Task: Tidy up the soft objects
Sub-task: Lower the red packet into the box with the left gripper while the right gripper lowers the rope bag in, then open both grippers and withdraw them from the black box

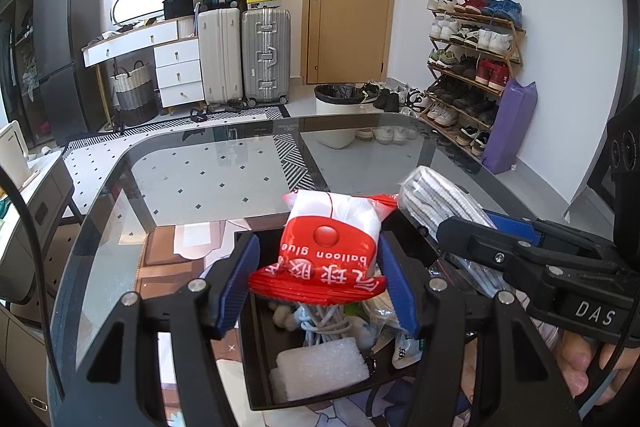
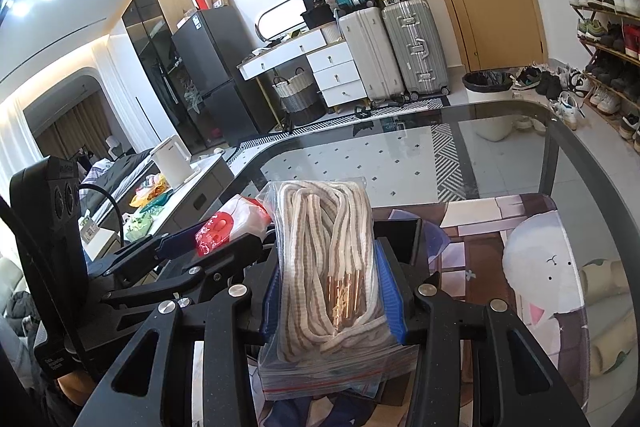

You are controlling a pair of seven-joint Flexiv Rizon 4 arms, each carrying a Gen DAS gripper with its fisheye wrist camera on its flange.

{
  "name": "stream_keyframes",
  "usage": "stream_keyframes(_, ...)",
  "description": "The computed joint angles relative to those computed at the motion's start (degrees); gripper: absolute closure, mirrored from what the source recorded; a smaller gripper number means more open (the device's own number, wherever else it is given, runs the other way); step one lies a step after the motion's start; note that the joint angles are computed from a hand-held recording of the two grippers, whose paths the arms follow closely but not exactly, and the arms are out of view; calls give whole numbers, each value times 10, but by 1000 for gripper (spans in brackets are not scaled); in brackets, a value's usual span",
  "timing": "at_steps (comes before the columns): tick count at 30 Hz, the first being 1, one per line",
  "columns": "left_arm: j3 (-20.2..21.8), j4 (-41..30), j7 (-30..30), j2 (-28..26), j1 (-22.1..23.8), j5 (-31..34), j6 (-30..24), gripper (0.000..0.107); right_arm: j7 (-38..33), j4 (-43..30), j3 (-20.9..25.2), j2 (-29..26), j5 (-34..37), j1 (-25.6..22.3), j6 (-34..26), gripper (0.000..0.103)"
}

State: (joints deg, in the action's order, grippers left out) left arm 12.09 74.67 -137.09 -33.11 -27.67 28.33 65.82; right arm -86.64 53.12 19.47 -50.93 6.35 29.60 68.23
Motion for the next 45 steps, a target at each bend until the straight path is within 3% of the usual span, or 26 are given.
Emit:
stream_keyframes(6, -4, 10, 6, 6, 7, -5, 9, 42, -13, 1, 7, 0, 6, -3, 11, 47)
stream_keyframes(7, -1, 13, 5, 9, 4, -3, 6, 36, -18, 4, 9, 2, 7, -5, 13, 45)
stream_keyframes(10, 4, 25, -4, 18, 1, 6, 14, 30, -25, 21, 8, 10, 7, -8, 29, 35)
stream_keyframes(12, 4, 34, -4, 27, 0, 10, 13, 26, -34, 34, 15, 17, 8, -15, 35, 22)
stream_keyframes(14, 8, 42, -13, 34, -4, 20, 14, 16, -38, 54, 11, 27, 5, -16, 48, 13)
stream_keyframes(18, 9, 69, -39, 55, -8, 40, 25, 8, -56, 97, 14, 46, -10, -22, 72, 1)
stream_keyframes(20, 14, 79, -58, 64, -14, 55, 27, 4, -63, 123, 13, 56, -19, -24, 95, 1)
stream_keyframes(28, 23, 107, -147, 98, -41, 156, -2, 4, -52, 213, 11, 83, -64, -31, 184, 1)
stream_keyframes(35, 1, 114, -214, 113, -37, 229, -38, 4, -31, 256, 20, 85, -110, -48, 242, 1)
stream_keyframes(40, -19, 120, -248, 116, -23, 265, -50, 4, -19, 275, 42, 81, -147, -71, 258, 1)
stream_keyframes(45, -30, 119, -265, 113, -17, 288, -59, 4, -1, 285, 22, 80, -184, -65, 270, 1)
